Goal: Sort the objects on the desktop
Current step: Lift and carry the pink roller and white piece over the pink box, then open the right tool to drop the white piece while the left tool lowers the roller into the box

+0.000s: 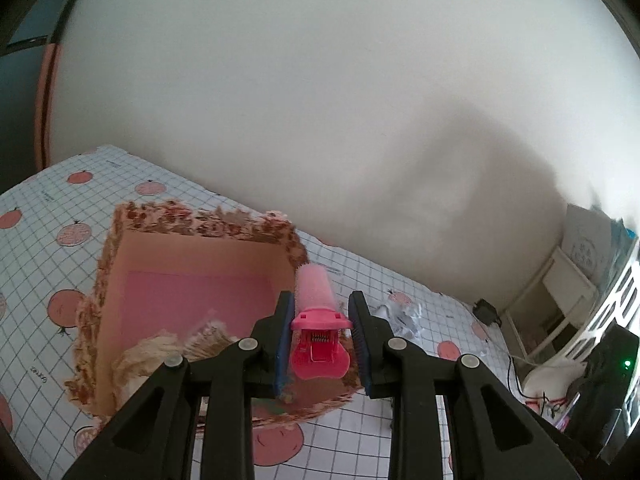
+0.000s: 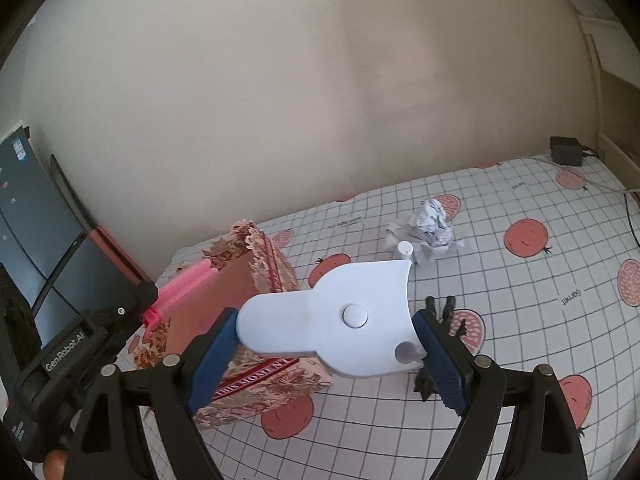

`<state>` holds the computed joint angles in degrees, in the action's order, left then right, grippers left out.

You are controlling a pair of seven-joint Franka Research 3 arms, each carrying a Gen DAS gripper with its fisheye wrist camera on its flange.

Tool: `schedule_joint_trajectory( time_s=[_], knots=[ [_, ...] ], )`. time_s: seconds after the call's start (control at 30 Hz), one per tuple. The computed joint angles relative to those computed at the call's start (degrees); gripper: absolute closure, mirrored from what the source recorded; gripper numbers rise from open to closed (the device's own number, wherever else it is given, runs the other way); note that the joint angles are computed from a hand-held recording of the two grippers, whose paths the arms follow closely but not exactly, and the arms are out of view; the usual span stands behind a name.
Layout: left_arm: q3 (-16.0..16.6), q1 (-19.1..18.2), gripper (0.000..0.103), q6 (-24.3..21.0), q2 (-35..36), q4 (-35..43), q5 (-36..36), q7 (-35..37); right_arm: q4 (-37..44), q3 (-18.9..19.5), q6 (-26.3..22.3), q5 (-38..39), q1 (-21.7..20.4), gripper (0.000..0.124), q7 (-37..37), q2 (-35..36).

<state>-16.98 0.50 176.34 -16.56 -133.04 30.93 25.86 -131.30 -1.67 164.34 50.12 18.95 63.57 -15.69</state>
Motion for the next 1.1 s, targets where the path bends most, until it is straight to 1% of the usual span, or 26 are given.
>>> schedule_joint_trajectory(
  time_s=[0.07, 0.13, 0.2, 0.3, 0.4, 0.63, 0.93, 1.1],
  knots=[
    [-0.2, 0.6, 0.074, -0.2, -0.4, -0.2, 0.3, -0.6, 0.3, 0.0, 0.2, 0.8, 0.6, 0.036, -0.7, 0.2],
    [-0.4, 0.8, 0.074, -2.3, -1.0, 0.0, 0.4, -0.9, 0.5, 0.4, 0.3, 0.5, 0.6, 0.036, -0.4, 0.4],
    [0.3, 0.0, 0.074, -4.4, -1.2, 0.0, 0.0, -0.5, 0.9, 0.5, 0.1, 0.6, 1.0, 0.036, -0.4, 0.7],
    [2.0, -1.3, 0.074, -6.0, -1.6, -0.7, -1.8, 0.0, 1.3, 0.7, -0.2, 1.4, 1.6, 0.036, -0.8, 1.1],
    [2.2, -1.1, 0.074, -7.4, -1.9, -1.0, -1.9, -0.6, 1.8, 1.1, -0.2, 2.2, 2.2, 0.036, -1.5, 1.4],
    [1.9, 0.4, 0.074, -9.3, -3.4, -2.0, -0.5, -3.4, 2.5, 2.2, 1.5, 1.9, 3.3, 0.036, -2.8, 2.1],
    [4.7, -1.2, 0.074, -11.3, -4.6, -3.6, -4.1, -2.1, 3.2, 3.0, 2.5, 0.8, 3.9, 0.036, -1.6, 3.2],
    [5.1, -1.1, 0.074, -11.6, -4.3, -3.7, -5.4, -1.0, 3.2, 3.4, 2.8, 0.4, 4.4, 0.036, -1.5, 3.5]
  ],
)
